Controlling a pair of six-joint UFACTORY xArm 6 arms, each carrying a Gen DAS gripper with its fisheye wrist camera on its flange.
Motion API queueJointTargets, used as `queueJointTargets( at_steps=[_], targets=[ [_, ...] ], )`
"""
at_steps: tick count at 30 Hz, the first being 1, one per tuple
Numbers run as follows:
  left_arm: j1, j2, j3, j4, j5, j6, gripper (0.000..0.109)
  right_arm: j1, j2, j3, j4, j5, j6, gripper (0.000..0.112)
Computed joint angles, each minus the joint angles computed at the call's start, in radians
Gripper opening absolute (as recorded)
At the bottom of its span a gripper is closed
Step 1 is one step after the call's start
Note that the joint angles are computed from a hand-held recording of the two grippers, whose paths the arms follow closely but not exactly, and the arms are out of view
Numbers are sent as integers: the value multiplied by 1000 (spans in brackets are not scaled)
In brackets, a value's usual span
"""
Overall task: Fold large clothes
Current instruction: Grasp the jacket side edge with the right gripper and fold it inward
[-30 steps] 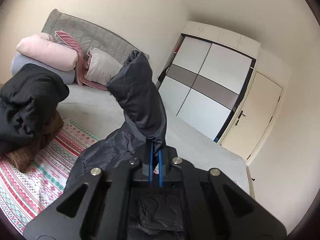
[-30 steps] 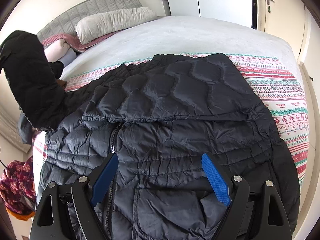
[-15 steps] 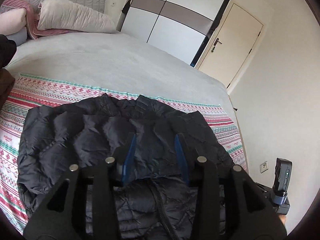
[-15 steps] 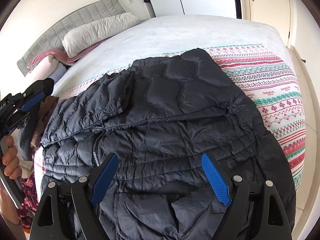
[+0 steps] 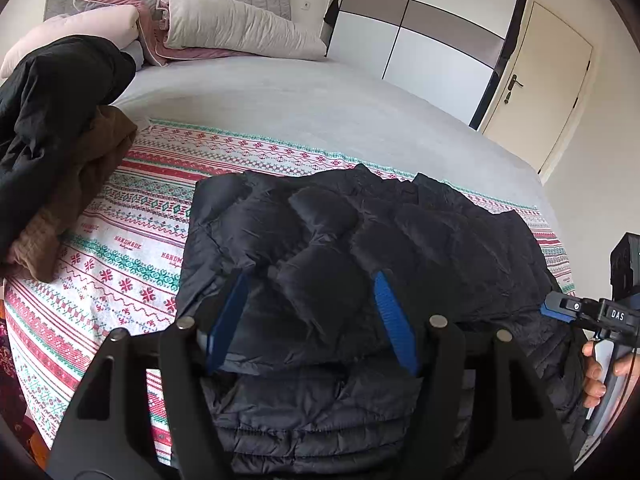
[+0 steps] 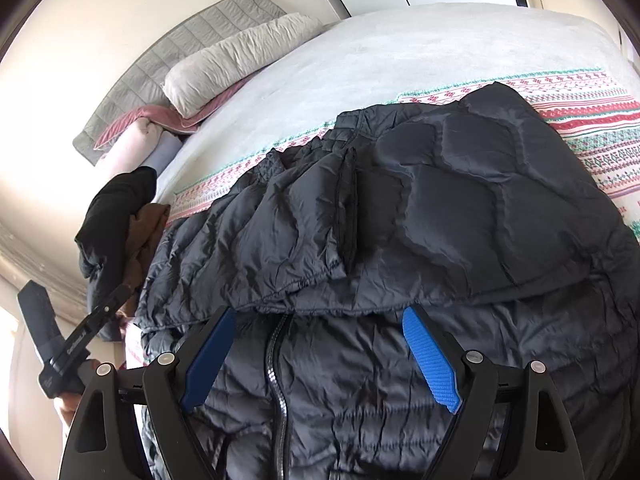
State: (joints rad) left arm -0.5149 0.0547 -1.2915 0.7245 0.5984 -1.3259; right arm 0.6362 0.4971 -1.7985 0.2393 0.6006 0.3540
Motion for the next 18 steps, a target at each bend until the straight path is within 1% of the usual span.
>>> queueJointTargets(
  at_steps=[1, 2, 3, 5, 6, 8, 9, 10, 11, 12, 13, 15, 17, 18],
  targets=[
    [7, 2, 5, 4, -10, -4, 67, -2, 49, -67, -11, 26, 6, 81],
    [16, 7, 7, 8, -20, -4, 67, -5, 99, -136, -17, 56, 11, 73],
    [24, 11, 8, 13, -32, -4, 67, -7, 149, -208, -19, 88, 14, 68],
    [42, 23, 6, 12, -63, 1, 67, -10, 235, -328, -6, 133, 11, 44],
    [49, 31, 2, 14, -79, 1, 66, -11, 271, -376, 4, 147, 6, 39],
    [63, 53, -13, 23, -111, -3, 64, -6, 325, -460, -40, 191, 24, 12],
    [68, 65, -20, 26, -126, -6, 64, 0, 321, -455, -77, 181, 37, 11],
    [72, 76, -26, 27, -142, -6, 64, 4, 290, -408, -109, 143, 47, 9],
    [75, 85, -29, 34, -160, -10, 64, 4, 236, -320, -119, 75, 42, 8],
    [78, 92, -28, 42, -182, -16, 64, 7, 193, -256, -139, 29, 56, 8],
    [79, 101, -28, 48, -197, -21, 64, 8, 157, -205, -179, 7, 89, 8],
    [77, 125, -26, 26, -214, -10, 64, 11, 120, -154, -287, 20, 163, 8],
    [73, 158, -22, -52, -230, 52, 64, 14, 145, -187, -364, 113, 197, 9],
    [71, 174, -19, -105, -239, 97, 64, 15, 167, -210, -358, 146, 186, 9]
  ],
)
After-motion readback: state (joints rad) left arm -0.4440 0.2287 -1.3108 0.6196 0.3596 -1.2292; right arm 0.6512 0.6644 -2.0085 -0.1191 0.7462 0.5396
